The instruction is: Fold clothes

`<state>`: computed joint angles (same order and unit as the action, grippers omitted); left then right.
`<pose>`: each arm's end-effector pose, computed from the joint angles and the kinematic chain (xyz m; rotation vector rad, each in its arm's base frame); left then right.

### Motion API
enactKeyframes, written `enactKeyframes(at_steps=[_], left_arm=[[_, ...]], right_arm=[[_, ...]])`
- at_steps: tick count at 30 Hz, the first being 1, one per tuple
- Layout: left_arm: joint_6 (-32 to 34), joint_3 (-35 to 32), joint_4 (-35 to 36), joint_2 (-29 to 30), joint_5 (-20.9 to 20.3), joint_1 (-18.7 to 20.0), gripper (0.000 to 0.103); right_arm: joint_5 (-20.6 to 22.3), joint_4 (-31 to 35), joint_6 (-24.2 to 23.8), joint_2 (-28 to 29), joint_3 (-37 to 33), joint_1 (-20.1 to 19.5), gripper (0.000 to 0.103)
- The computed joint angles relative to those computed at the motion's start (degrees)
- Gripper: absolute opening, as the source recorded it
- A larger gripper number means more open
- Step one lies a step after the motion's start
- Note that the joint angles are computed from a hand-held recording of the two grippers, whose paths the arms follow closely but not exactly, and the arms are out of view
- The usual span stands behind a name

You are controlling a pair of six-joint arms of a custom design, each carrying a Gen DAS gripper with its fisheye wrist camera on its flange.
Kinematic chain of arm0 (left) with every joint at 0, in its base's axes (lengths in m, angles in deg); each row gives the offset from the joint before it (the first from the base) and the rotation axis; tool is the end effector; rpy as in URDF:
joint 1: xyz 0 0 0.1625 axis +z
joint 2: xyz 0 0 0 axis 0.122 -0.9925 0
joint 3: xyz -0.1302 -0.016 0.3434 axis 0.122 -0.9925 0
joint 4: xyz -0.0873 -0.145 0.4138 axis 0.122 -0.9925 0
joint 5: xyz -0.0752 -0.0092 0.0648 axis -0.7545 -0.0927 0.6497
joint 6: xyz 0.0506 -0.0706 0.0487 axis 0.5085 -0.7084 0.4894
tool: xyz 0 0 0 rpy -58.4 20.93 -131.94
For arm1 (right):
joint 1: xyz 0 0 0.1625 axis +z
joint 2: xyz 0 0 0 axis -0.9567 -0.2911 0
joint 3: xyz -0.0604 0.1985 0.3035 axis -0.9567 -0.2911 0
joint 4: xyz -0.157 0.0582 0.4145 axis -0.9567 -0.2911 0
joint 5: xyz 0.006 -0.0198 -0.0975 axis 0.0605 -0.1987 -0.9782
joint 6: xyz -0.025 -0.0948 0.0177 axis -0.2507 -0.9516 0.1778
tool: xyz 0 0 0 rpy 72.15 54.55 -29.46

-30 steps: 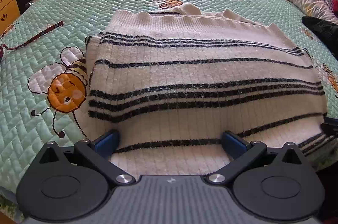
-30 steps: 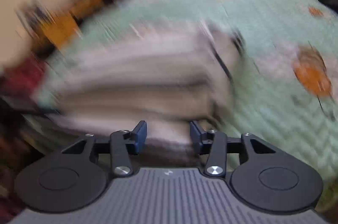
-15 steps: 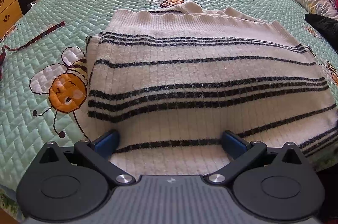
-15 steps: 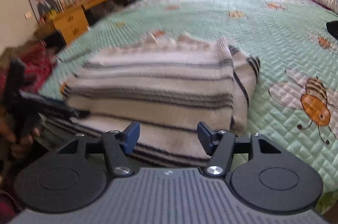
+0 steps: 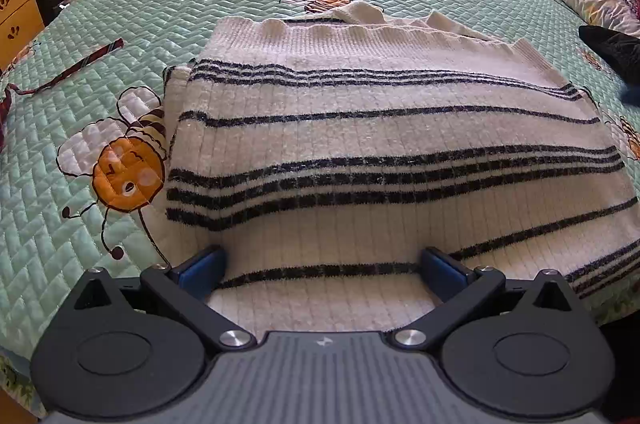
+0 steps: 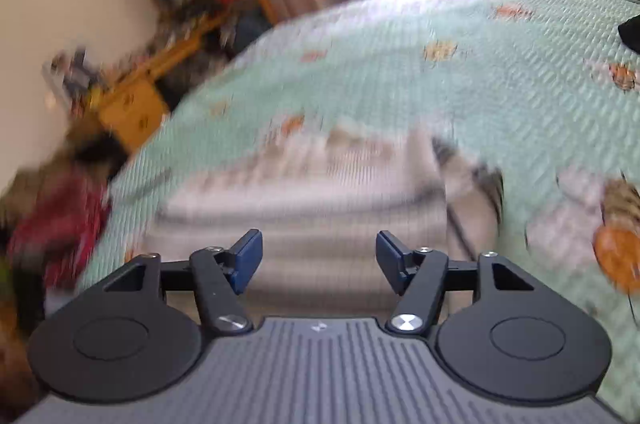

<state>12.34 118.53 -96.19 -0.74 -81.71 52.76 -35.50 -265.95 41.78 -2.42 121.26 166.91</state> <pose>-0.1026 -0.5883 0.1921 0.3344 2.3259 -0.6930 0.1688 -0.6395 0.1863 0.5323 -2.6921 1.1131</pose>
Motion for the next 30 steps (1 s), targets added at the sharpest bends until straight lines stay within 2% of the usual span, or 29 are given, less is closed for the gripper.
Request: enactKeyframes(at_steps=[2,3,4,5,6,7,8,9,12,14,16,18,19,21,24,25,27,30], left_arm=[[0.3,0.0,0.1,-0.1,-0.3,0.1,0.103],[0.3,0.0,0.2,-0.2,-0.4,0.2,0.103],[0.3,-0.1,0.3,-0.2,-0.6,0.2,0.103],[0.3,-0.1,0.3,-0.2,-0.6,0.2,0.103],[0.4,-0.1,0.4,-0.2,-0.6,0.3,0.103],[0.5,-0.1,0.4,-0.2,-0.6,0.3,0.103],[0.5,-0.2,0.4,-0.1,-0.6,0.3,0.103],[0.4,-0.3,0.5,-0.1,-0.5,0.3,0.103],[0.1,-0.3,0.7,0.2,0.1,0.1,0.103],[0.2,-0.3,0.5,0.3,0.3,0.0,0.103],[0.0,-0.3,0.7,0.2,0.2,0.0,0.103],[-0.2,-0.5,1.2,0.0,-0.2,0.1,0.103],[-0.3,-0.6,1.5,-0.1,-0.4,0.2,0.103],[-0.4,-0.6,1.7,-0.4,-1.0,0.3,0.103],[-1.4,-0.8,2.0,-0.5,-0.9,0.2,0.103],[-1.9,-0.8,2.3,-0.6,-0.7,0.0,0.103],[-2.8,-0.7,2.8,-1.0,-0.1,-0.7,0.102],[-2.0,0.5,0.2,-2.6,-1.4,-2.0,0.102]], right_arm=[[1.6,3.2,4.9,3.8,-5.6,-1.5,0.069],[0.2,3.5,6.7,5.6,-7.6,-2.4,0.069],[-1.9,3.6,8.6,7.6,-9.6,-3.1,0.064],[-4.0,3.8,10.4,9.6,-11.8,-3.9,0.034],[-4.0,3.4,12.6,9.8,-12.1,-4.6,0.015],[-3.6,2.8,14.8,9.7,-12.1,-5.2,0.0],[-3.2,2.3,17.0,9.7,-12.0,-5.9,0.0],[-3.1,1.8,16.8,9.4,-11.8,-5.6,0.0],[-2.6,-0.3,14.4,9.0,-11.4,-4.2,0.019],[-1.0,-2.7,12.1,9.5,-11.6,-3.5,0.047],[-3.3,-0.5,10.0,11.9,-15.3,-3.2,0.056],[-11.5,4.6,6.0,15.8,-20.6,-3.0,0.051],[-13.4,4.4,5.2,16.1,-20.8,-2.5,0.05],[-13.6,1.4,3.2,15.7,-19.2,-2.1,0.051],[-8.9,-4.6,0.7,11.0,-10.8,-1.0,0.053],[-7.3,-6.5,0.0,9.4,-8.1,-0.6,0.056],[-4.3,-7.1,-1.6,6.0,-3.2,0.1,0.058],[-1.0,-5.3,-2.3,1.0,3.3,0.6,0.059]])
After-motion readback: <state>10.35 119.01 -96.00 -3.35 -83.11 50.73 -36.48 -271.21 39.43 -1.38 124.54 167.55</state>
